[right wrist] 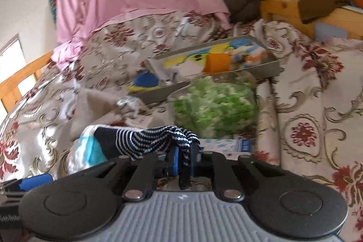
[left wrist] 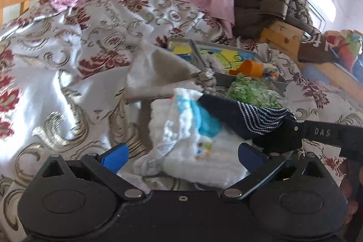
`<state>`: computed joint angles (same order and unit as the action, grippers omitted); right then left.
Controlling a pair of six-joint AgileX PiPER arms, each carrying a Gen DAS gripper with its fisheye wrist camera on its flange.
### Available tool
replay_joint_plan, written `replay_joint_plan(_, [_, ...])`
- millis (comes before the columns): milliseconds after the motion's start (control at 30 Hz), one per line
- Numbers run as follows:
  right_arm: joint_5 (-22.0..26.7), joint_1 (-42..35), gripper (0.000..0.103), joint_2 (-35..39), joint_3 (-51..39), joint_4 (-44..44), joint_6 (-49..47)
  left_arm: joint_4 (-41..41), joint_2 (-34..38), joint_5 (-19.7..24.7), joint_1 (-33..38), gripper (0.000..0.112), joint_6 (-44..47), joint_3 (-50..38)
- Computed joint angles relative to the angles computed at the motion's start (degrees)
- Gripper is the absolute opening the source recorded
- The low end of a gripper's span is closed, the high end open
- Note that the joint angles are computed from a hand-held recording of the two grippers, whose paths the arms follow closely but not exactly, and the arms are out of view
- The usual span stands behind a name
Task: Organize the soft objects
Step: 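Grasp the white blue-printed muslin cloth with the left tool while the right tool holds the sock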
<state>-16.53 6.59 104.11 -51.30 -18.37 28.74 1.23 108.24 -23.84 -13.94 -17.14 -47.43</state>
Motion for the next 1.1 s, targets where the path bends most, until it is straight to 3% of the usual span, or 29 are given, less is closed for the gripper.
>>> replay_joint_plan(167, [0.4,-0.9,0.011,0.6,-0.8,2.2,-0.6,-4.7,1.7,0.8,-2.9,0.102,6.9,-3.0])
replay_joint_plan(300, [-1.8,-1.2,0.011,0.1,0.2,13.7,-9.4,-6.7,3.9,3.3,-3.9,0.102,9.6,-6.2])
replay_joint_plan(400, [-2.8,-1.6,0.011,0.2,0.4,19.9,-13.4,-13.4,5.4,3.3,-5.1,0.102,16.7,-7.6])
replay_joint_plan(600, [-2.5,-1.8,0.011,0.9,-0.2,17.6,-11.4,-25.4,7.3,4.4,-6.7,0.102,31.2,-10.0])
replay_joint_plan(800, [-2.3,-1.3,0.011,0.9,-0.3,18.2,-12.2,-23.0,7.2,4.1,-5.8,0.097,26.7,-9.4])
replay_joint_plan(1100, [-2.2,-1.3,0.011,1.2,-0.4,21.3,-14.4,-18.9,5.8,3.9,-2.0,0.064,11.3,-7.6])
